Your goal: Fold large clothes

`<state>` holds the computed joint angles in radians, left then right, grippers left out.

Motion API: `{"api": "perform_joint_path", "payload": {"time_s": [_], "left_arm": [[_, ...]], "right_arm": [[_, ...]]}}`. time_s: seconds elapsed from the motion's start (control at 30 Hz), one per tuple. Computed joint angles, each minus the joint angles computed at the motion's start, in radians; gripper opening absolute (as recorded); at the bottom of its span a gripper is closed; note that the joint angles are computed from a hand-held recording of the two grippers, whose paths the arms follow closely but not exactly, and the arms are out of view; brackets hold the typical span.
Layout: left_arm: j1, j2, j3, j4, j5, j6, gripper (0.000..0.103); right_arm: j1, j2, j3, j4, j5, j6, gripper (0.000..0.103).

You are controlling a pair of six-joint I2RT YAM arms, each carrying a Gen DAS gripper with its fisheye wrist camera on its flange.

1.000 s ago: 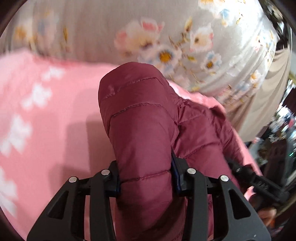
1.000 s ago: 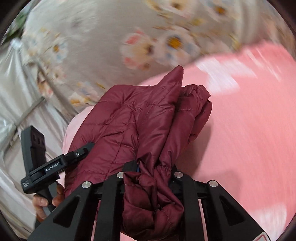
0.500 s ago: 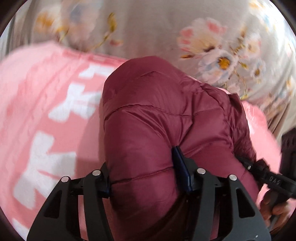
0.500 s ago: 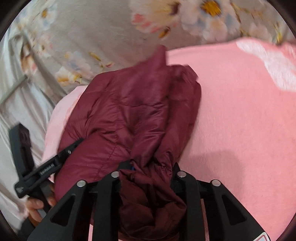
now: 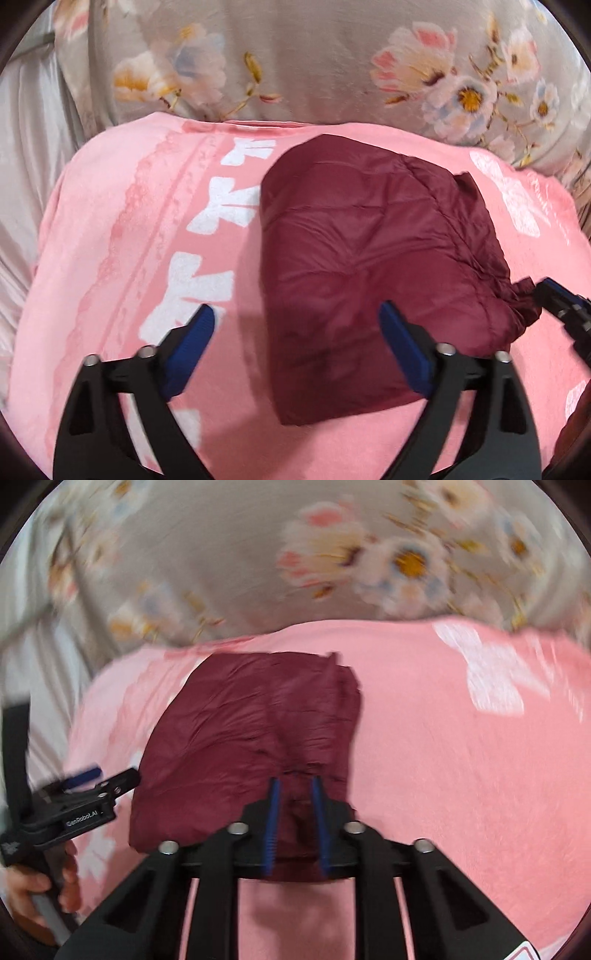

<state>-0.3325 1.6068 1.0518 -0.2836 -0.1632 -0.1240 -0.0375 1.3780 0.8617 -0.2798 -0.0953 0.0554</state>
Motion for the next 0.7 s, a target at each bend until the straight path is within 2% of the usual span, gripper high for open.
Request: {"api": "perform_joint_path", "payload": {"time_s": [0.1,0.17,0.4,0.5,0.57,0.7], "left_arm": [[-0.069,0.037,0.003,-0.008,-0.149,-0.036,0.089],[-0.087,0.068,-0.011,0.004,-0.209,-0.069,0.090],[-0.052,0.071,-0.139,0.150,-0.133,-0.155,0.094],[-0.048,0.080,-0.174,0.209,-0.120,-0.178,0.096],[-0.046,0.089,-0.195,0.250,-0.116,-0.187,0.098],[-0.033,0.092,-0.226,0.304,-0.084,-0.213,0.098]], "right_arm": [[0.044,0.100,-0.004,0.021,0.116,0.002,0.000],[0.031,0.106,-0.056,0.062,0.133,0.007,0.000],[0.029,0.121,-0.144,0.155,0.142,0.026,0.000],[0.060,0.119,-0.174,0.199,0.188,0.036,0.000],[0.075,0.120,-0.179,0.209,0.217,0.032,0.000],[0.070,0.119,-0.182,0.217,0.210,0.036,0.000]]}}
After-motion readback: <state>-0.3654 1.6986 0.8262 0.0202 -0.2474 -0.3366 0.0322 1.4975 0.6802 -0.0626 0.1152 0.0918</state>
